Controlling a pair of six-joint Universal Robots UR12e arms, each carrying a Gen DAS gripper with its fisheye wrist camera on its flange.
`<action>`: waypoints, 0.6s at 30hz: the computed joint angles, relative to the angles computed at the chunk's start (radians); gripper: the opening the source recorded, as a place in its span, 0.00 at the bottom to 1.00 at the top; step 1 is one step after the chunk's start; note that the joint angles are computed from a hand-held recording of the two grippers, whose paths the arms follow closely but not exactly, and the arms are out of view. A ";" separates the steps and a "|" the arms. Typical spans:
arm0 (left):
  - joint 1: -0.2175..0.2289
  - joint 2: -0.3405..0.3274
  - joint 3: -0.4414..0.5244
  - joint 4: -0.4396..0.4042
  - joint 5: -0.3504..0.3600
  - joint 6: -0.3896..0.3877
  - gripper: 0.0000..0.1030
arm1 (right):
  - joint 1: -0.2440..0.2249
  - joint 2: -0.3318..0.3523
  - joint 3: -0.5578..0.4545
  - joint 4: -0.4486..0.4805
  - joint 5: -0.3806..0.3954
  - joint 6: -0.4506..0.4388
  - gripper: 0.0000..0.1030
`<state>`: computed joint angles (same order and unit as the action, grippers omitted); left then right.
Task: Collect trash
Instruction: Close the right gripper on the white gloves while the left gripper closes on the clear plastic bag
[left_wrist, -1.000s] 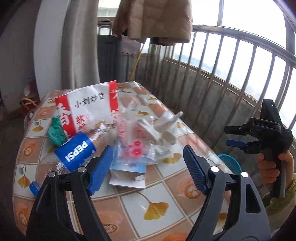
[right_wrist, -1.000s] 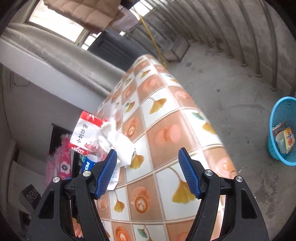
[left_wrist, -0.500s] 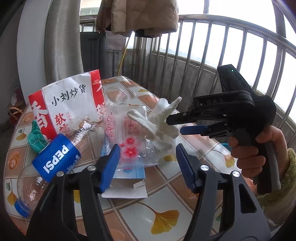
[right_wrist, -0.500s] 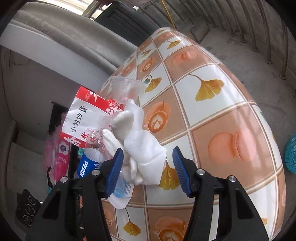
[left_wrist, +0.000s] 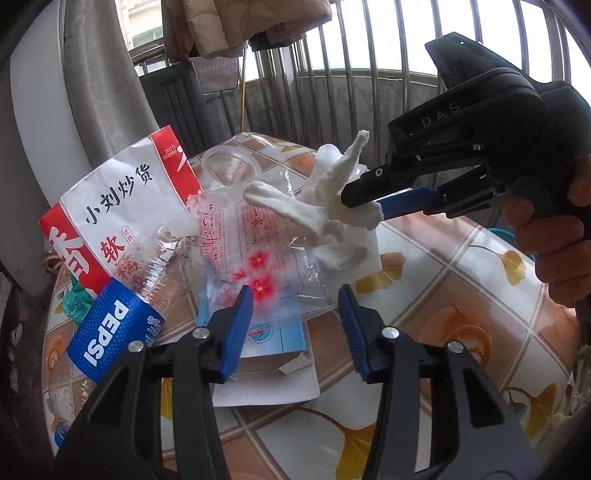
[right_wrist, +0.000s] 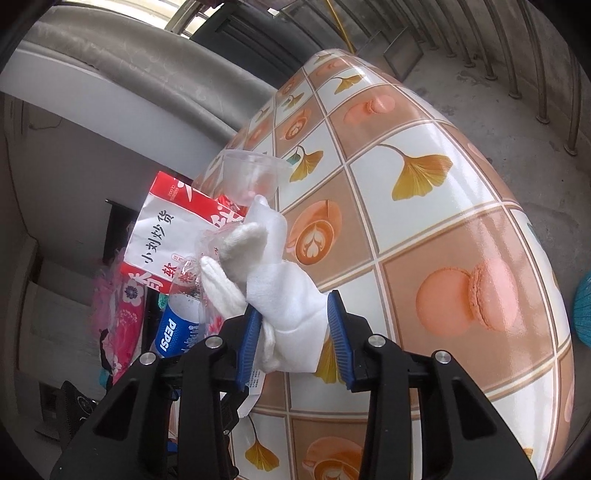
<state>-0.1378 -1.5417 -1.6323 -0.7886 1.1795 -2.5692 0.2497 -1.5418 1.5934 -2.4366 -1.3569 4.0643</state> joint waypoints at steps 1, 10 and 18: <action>0.003 -0.002 0.004 -0.012 -0.009 -0.006 0.34 | 0.000 -0.001 0.000 0.004 -0.002 0.001 0.35; 0.032 -0.016 0.034 -0.107 -0.097 -0.071 0.00 | 0.000 -0.019 0.016 -0.019 -0.015 0.005 0.27; 0.051 0.001 0.019 -0.066 -0.159 -0.100 0.00 | 0.010 -0.032 0.017 -0.034 -0.053 -0.002 0.15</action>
